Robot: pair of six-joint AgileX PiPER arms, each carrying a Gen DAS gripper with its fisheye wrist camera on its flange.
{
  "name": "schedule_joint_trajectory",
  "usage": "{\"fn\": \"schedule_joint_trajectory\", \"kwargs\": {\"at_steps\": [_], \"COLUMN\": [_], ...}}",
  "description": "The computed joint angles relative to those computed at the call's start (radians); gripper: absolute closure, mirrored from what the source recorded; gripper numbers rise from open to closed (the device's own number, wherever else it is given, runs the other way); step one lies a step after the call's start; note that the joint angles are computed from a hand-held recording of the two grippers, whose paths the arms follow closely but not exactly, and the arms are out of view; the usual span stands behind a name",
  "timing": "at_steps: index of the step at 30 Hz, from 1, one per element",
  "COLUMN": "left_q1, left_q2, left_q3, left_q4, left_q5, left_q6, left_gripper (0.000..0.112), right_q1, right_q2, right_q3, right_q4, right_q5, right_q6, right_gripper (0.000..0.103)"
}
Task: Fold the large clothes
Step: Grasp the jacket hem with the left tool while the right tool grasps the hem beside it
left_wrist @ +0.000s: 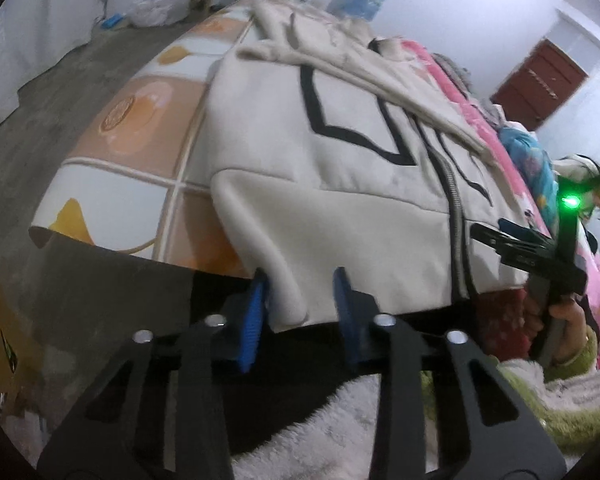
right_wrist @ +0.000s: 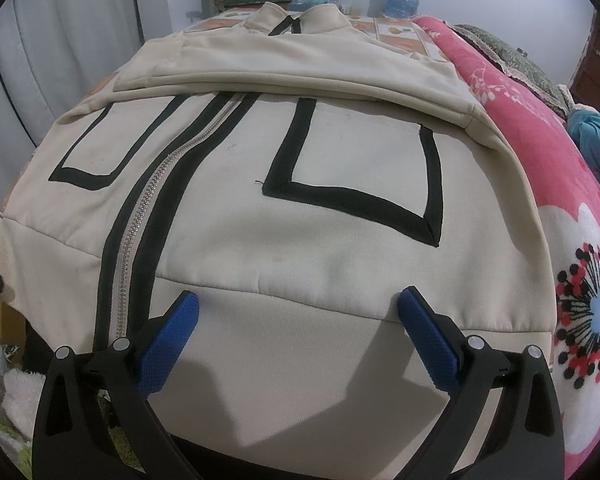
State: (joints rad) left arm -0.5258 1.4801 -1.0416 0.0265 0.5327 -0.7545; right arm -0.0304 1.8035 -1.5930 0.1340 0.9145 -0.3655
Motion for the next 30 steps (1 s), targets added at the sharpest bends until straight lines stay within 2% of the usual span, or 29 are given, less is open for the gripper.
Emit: {"fn": "schedule_joint_trajectory", "kwargs": {"at_steps": [2, 8, 13, 17, 20, 26, 30], "left_q1": [-0.004, -0.048, -0.094, -0.156, -0.189, -0.192, -0.194], "left_q2": [0.001, 0.05, 0.065, 0.106, 0.137, 0.142, 0.141], "left_q3": [-0.003, -0.069, -0.109, -0.175, -0.217, -0.224, -0.224], "left_q4": [0.022, 0.171, 0.279, 0.383, 0.432, 0.441, 0.44], "left_q5": [0.007, 0.149, 0.22, 0.332, 0.396, 0.405, 0.41], "left_q6": [-0.02, -0.149, -0.222, -0.257, -0.256, -0.245, -0.232], "left_gripper": [0.085, 0.097, 0.103, 0.104, 0.104, 0.104, 0.104], "right_q1": [0.002, 0.003, 0.003, -0.009, -0.067, -0.19, -0.295], "right_q2": [-0.003, -0.016, -0.024, -0.02, -0.07, -0.175, -0.204], "right_q3": [0.006, 0.029, 0.044, 0.005, 0.037, 0.107, 0.105], "right_q4": [-0.002, -0.002, -0.002, 0.005, 0.104, 0.133, 0.151], "right_q5": [-0.008, -0.032, -0.048, 0.028, 0.051, 0.109, 0.155], "right_q6": [0.003, 0.004, -0.006, -0.038, -0.112, -0.163, -0.162], "right_gripper": [0.007, 0.007, 0.007, 0.007, 0.007, 0.007, 0.014]}}
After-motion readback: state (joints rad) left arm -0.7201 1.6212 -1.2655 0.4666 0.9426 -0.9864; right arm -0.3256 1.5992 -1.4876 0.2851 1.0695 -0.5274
